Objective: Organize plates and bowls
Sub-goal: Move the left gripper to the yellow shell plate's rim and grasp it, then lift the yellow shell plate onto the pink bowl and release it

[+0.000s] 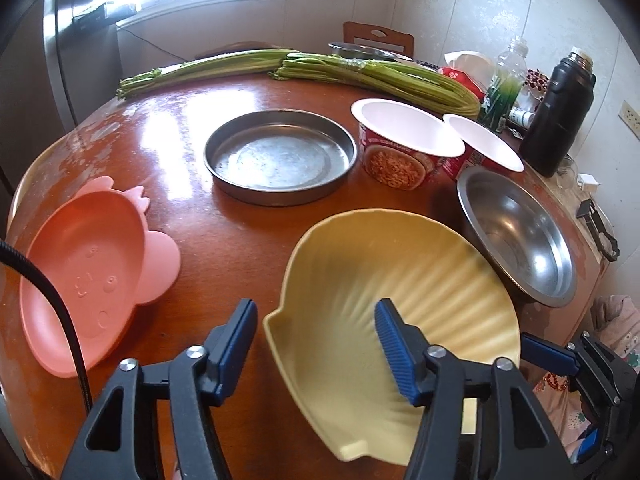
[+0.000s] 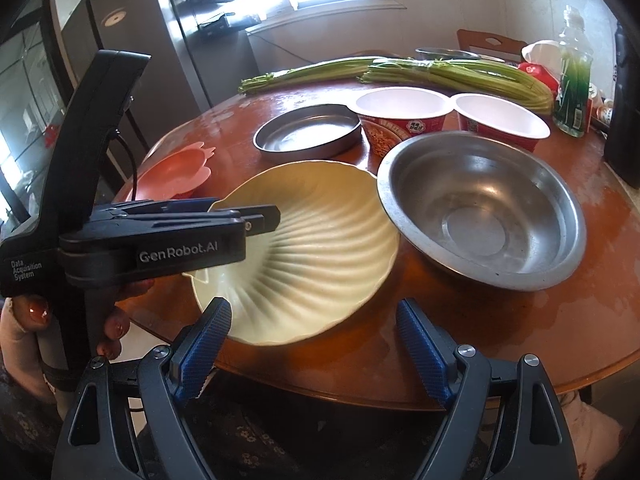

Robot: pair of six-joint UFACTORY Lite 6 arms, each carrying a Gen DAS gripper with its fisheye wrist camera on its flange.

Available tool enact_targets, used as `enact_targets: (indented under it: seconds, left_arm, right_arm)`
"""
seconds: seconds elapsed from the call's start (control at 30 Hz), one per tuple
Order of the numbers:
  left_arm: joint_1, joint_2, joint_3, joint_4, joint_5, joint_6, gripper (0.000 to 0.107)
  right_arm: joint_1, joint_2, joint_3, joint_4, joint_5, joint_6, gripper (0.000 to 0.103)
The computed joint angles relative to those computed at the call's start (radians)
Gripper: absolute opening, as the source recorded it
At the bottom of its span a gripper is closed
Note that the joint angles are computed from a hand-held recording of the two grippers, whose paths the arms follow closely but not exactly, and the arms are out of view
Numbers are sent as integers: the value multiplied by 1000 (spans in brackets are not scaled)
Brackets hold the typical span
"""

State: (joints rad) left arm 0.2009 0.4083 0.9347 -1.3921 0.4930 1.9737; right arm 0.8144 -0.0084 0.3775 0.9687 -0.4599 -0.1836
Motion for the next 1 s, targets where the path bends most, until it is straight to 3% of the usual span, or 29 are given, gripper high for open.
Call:
enact_targets:
  seconds: [0.17,0.3,1.0]
  left_arm:
    - [-7,-3,-16,-36,-13,41,45]
    - [21,4,-9,-23,15,27,43]
    - [218,-112,-47,40,139,-9,43]
  right_arm:
    - [16,28,37,47,-12,-75,85]
    - [18,57,64,86,-25,-123,85]
    - [58,78,213,211,-18,-348,85]
